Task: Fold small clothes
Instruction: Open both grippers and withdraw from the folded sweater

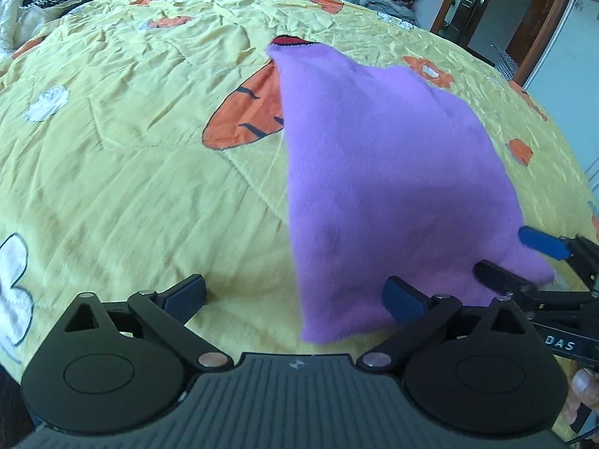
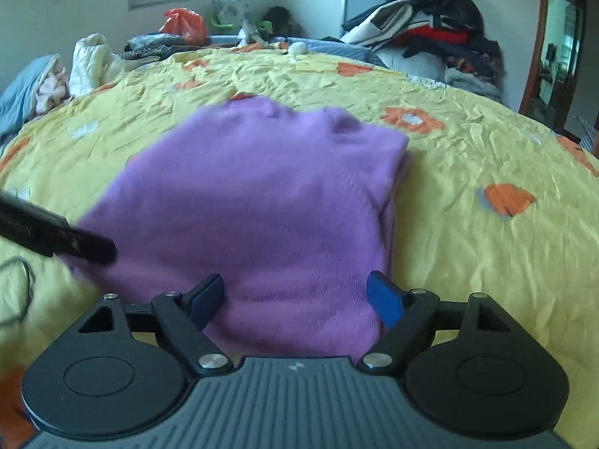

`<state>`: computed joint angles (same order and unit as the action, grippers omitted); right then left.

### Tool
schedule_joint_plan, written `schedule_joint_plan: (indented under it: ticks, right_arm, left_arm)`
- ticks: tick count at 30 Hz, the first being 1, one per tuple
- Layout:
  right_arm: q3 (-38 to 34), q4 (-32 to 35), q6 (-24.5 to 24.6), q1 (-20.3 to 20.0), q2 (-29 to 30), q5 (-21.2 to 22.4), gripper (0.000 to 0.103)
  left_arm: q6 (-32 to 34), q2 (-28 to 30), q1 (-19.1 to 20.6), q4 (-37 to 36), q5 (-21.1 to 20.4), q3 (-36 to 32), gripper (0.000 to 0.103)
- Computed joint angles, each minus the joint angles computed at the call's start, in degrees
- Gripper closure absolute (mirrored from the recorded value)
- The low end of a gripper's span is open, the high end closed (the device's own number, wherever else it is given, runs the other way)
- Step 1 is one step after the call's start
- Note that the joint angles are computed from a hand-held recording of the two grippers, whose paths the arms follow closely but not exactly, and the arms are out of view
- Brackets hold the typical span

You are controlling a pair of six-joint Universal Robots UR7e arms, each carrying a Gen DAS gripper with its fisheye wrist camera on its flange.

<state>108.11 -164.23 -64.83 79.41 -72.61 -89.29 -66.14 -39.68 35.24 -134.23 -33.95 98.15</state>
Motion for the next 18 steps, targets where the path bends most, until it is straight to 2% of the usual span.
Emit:
schedule_joint_plan:
  ticks: [2, 5, 6, 9, 10, 15, 18]
  right_arm:
    - [1.8, -1.0, 0.8, -0.6, -1.9, 0.7, 0.018]
    - [4.0, -1.5, 4.5, -1.9, -4.8, 0.3, 0.005]
    - [4.8, -1.4, 4.9, -2.5, -5.7, 0.3, 0.003]
    - [6.0, 0.0, 5.9, -3.5, -7.3, -2.3, 0.003]
    - [6.8, -0.3, 6.0, -4.0, -7.9, -1.8, 0.002]
    - [9.9, -3.3, 5.7, -4.2, -9.5, -2.9, 0.0]
    - [11.4, -5.7, 3.3, -3.7, -9.4, -3.8, 0.0]
  left_arm:
    - [-3.4, -0.5, -0.9, 2.3, 0.6, 1.0, 0.0]
    - [-8.9, -0.8, -2.4, 6.8, 1.6, 2.0, 0.0]
    - [-10.7, -0.7, -2.9, 9.1, 2.0, 1.9, 0.0]
    - [-16.0, 0.4, -4.1, 17.5, 3.1, 0.4, 0.0]
    - [-17.8, 1.0, -4.5, 20.1, 3.4, -0.2, 0.0]
    - [-22.0, 1.6, -5.5, 23.0, 4.1, -0.3, 0.0]
    - [-23.7, 2.0, -5.8, 24.6, 3.9, -1.0, 0.0]
